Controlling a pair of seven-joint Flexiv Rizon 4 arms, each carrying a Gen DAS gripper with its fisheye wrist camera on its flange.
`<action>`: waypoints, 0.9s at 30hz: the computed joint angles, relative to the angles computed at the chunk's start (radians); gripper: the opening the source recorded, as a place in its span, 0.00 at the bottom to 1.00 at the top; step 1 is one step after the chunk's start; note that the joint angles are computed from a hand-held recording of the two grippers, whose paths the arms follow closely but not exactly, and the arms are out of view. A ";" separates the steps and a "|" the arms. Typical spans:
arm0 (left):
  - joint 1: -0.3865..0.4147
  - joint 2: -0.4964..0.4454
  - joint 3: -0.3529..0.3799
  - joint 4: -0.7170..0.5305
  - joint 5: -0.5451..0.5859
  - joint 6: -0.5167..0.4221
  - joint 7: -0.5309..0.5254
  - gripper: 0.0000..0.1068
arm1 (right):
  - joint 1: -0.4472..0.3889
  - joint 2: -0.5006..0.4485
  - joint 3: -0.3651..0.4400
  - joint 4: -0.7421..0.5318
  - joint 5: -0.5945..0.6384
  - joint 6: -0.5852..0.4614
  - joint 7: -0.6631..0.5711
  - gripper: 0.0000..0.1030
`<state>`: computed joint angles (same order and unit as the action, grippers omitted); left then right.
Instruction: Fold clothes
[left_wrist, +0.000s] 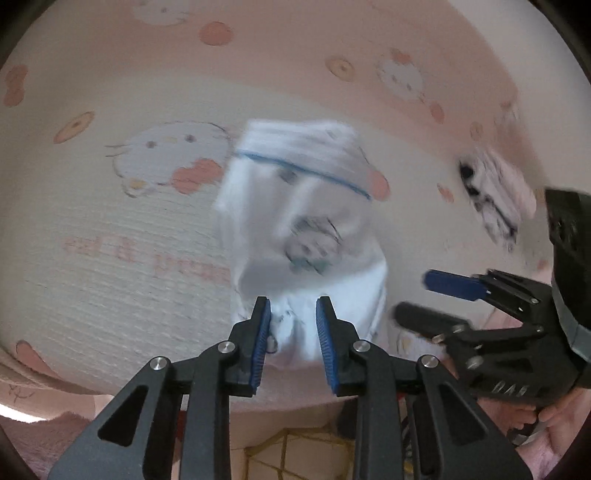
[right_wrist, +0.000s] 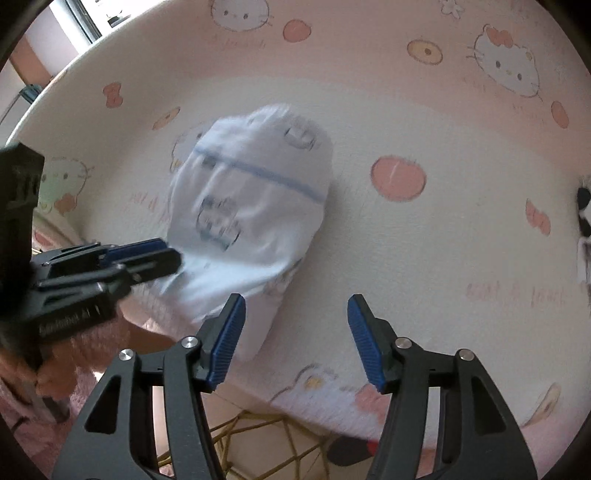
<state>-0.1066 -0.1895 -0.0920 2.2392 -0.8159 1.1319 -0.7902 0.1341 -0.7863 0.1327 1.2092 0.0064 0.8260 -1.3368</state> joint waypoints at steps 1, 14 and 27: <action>-0.009 -0.015 0.016 -0.009 0.072 0.012 -0.041 0.27 | 0.002 -0.021 0.001 -0.028 -0.003 -0.025 -0.001 0.57; 0.106 -0.007 0.019 0.012 0.007 -0.060 -0.014 0.32 | 0.032 -0.007 -0.050 0.040 -0.113 -0.011 0.041 0.59; 0.070 -0.032 0.027 0.012 0.079 -0.038 -0.069 0.34 | 0.048 -0.070 -0.038 0.006 -0.086 0.039 0.031 0.57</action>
